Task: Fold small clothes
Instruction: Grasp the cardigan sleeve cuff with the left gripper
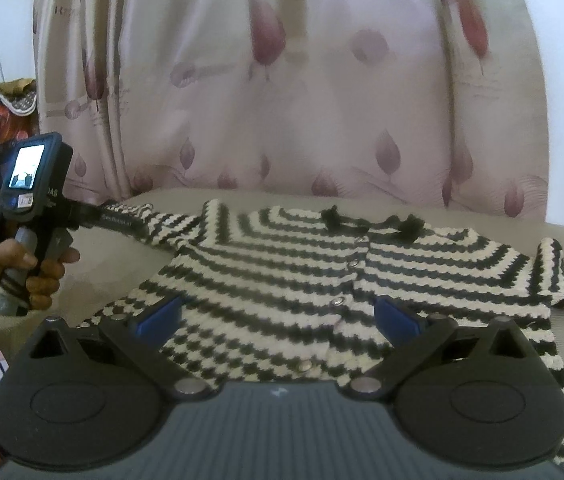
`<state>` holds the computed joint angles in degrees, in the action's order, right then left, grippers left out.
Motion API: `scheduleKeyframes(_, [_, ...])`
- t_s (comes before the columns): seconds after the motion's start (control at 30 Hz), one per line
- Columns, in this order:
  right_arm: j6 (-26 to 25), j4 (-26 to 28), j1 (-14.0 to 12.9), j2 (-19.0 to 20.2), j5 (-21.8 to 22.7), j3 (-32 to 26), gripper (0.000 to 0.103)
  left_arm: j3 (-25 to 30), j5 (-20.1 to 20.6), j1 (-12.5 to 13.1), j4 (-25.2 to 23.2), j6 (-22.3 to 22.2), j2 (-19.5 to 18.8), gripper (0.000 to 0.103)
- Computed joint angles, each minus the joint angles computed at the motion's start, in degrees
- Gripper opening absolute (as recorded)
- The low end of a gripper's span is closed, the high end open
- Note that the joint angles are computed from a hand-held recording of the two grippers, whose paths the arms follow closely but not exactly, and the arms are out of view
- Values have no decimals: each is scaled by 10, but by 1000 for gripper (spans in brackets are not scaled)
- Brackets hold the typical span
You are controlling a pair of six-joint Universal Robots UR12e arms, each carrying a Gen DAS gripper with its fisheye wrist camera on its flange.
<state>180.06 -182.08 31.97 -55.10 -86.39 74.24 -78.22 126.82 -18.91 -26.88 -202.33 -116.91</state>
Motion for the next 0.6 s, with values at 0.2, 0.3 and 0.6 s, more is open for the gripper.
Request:
scheduleKeyframes(0.2, [1, 23, 0, 4, 2, -8, 103, -37, -71, 55, 41, -51, 24, 103])
scheduleKeyframes(0.3, [4, 35, 0, 6, 0, -11, 103, -50, -78, 87, 49, -93, 33, 101])
scheduleKeyframes(0.6, [10, 71, 0, 11, -6, -24, 103, -47, -103, 175, -16, -237, 41, 83])
